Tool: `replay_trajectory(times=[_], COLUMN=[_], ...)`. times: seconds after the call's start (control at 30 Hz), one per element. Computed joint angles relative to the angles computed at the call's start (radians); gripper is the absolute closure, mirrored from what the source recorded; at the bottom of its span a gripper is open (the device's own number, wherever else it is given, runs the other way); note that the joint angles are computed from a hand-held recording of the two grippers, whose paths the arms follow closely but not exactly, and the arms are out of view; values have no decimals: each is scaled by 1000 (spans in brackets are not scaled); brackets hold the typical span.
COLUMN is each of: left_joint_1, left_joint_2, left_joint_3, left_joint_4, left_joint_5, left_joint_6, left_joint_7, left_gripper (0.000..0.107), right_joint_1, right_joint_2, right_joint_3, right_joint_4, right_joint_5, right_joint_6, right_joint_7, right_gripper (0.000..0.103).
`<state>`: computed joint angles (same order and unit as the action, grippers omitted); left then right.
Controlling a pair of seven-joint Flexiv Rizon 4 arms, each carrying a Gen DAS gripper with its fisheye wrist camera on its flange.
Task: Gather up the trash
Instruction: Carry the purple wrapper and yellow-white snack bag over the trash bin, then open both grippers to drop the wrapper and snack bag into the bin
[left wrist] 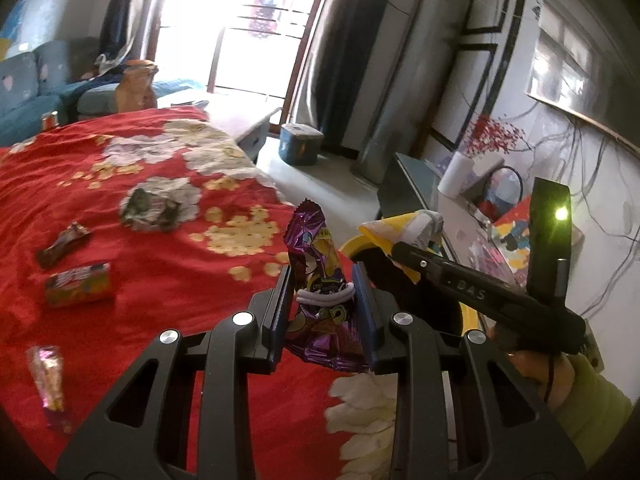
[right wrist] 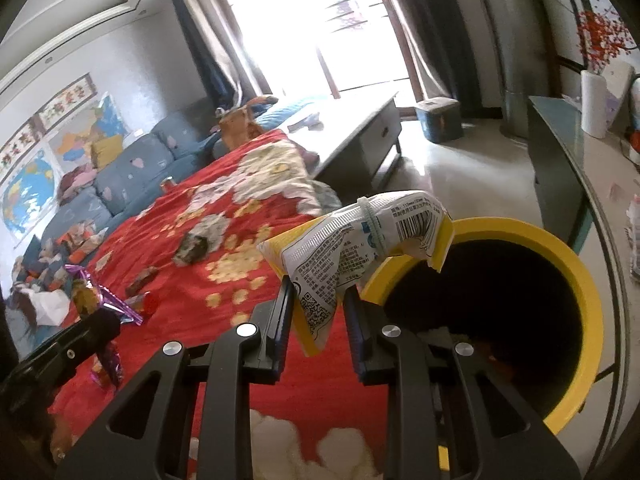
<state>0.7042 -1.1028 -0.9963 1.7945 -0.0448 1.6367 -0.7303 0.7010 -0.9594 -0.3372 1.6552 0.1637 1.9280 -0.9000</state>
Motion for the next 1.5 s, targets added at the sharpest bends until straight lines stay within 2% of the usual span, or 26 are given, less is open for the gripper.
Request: replay_trajectory(times=[0.5, 1.0, 1.37, 1.5], left_joint_1=[-133, -272, -358, -390], left_joint_2=[9, 15, 15, 19], left_joint_3=[49, 119, 177, 201], left_joint_4=[-52, -145, -222, -250], left_joint_5=[-47, -149, -241, -282], left_joint_6=[-55, -106, -164, -194], left_joint_7=[66, 131, 201, 222], left_gripper=[83, 83, 83, 82], right_joint_1=[-48, -153, -235, -258], right_joint_2=[-10, -17, -18, -17], right_joint_3=[-1, 78, 154, 176], right_joint_4=[42, 77, 89, 93], right_joint_5=[32, 16, -41, -52], right_joint_6=[4, 32, 41, 42], right_joint_7=[40, 65, 55, 57], right_gripper=[79, 79, 78, 75])
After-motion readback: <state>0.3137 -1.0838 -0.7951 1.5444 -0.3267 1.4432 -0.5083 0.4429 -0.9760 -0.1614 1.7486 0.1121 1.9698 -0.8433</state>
